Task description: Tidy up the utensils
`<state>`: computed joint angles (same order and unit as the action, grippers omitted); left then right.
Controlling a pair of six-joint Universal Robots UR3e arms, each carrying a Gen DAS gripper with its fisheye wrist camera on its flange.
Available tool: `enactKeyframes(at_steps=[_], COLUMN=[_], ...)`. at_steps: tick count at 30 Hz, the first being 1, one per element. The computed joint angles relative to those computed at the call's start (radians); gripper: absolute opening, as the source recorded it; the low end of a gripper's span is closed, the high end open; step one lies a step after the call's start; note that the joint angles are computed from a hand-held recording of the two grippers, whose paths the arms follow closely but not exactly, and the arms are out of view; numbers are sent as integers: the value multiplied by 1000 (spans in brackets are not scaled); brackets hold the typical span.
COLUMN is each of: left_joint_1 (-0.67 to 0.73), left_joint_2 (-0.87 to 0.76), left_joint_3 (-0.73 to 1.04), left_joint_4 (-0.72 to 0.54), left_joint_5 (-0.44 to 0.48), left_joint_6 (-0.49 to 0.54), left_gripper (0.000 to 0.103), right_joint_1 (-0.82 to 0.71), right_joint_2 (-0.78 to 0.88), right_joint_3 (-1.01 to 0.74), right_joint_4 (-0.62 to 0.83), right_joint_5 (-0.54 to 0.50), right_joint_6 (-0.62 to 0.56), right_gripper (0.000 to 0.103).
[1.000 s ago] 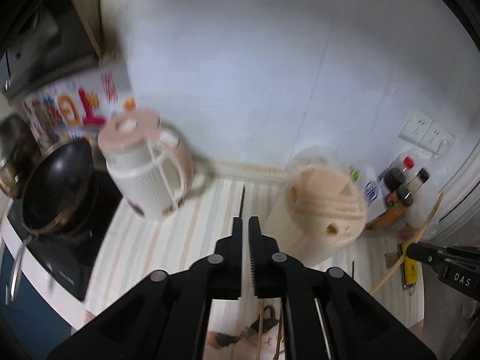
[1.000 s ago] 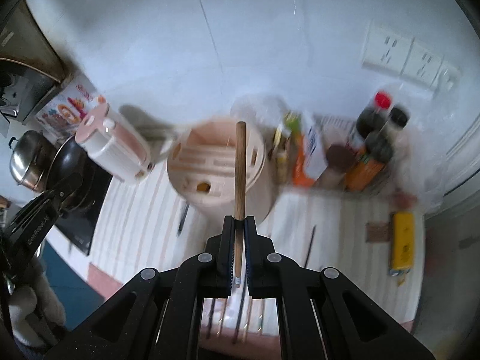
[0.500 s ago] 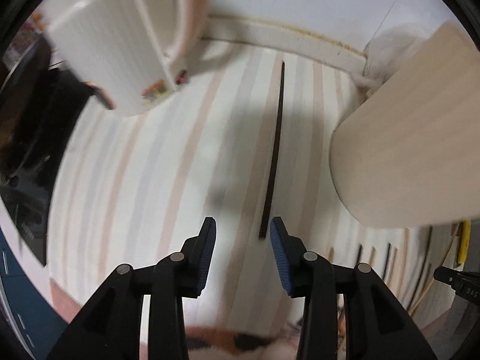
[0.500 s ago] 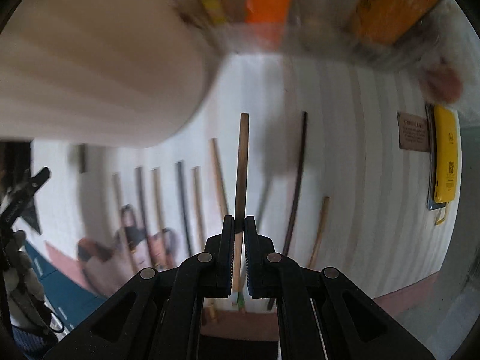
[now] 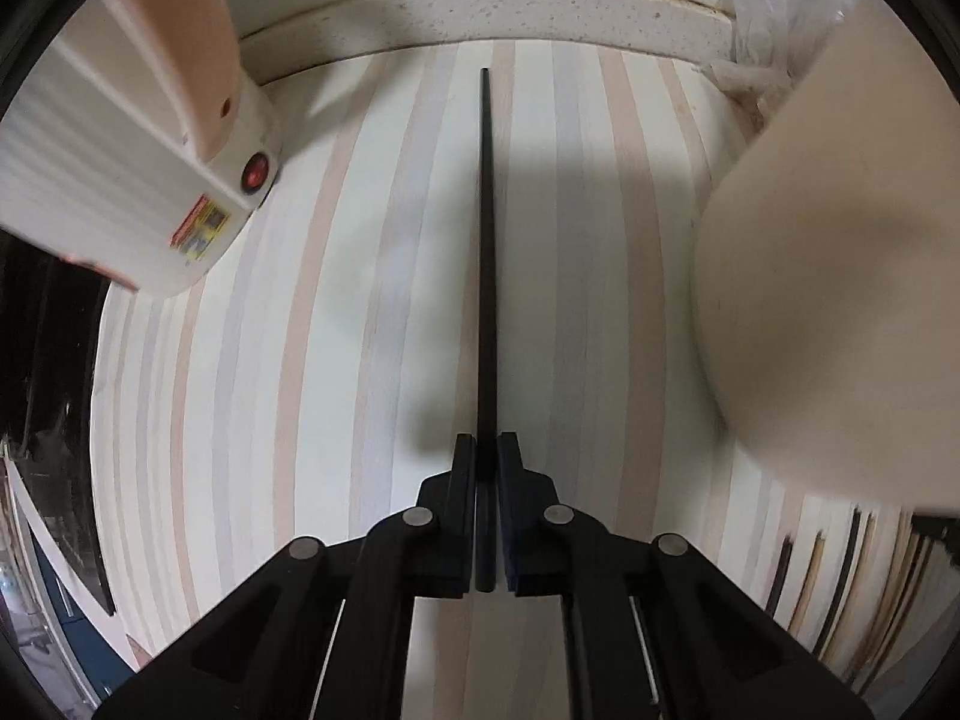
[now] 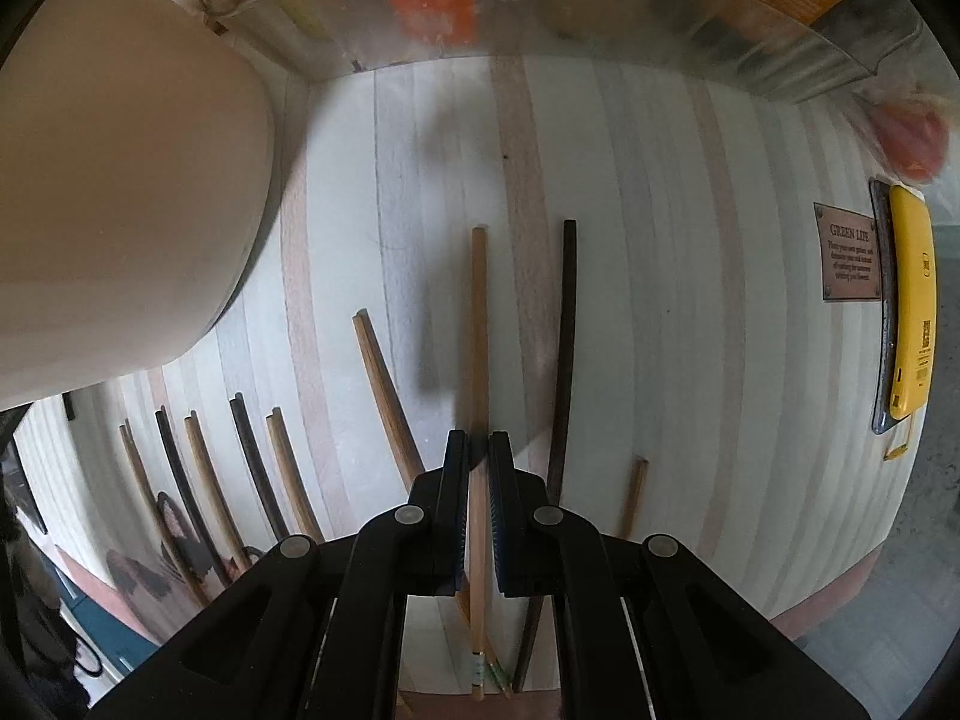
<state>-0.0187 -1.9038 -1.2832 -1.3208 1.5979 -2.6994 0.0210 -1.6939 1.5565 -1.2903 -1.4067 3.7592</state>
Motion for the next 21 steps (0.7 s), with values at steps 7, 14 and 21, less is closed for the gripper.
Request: enactKeyframes(at_steps=[7, 14, 21], left_joint_1=[199, 410, 363], left_joint_2=[404, 614, 398], left_joint_3=[-404, -542, -374], left_joint_4=[-90, -262, -215], left_joint_5=[-18, -39, -58], left_joint_6=[165, 329, 272], left_gripper=[5, 5, 14], right_joint_1=[-66, -45, 30], right_joint_2=[-109, -170, -182], right_joint_3=[102, 143, 157], right_joint_4=[26, 50, 52], right_joint_5=[34, 31, -3], right_joint_6=[-72, -72, 9], right_gripper=[9, 20, 17])
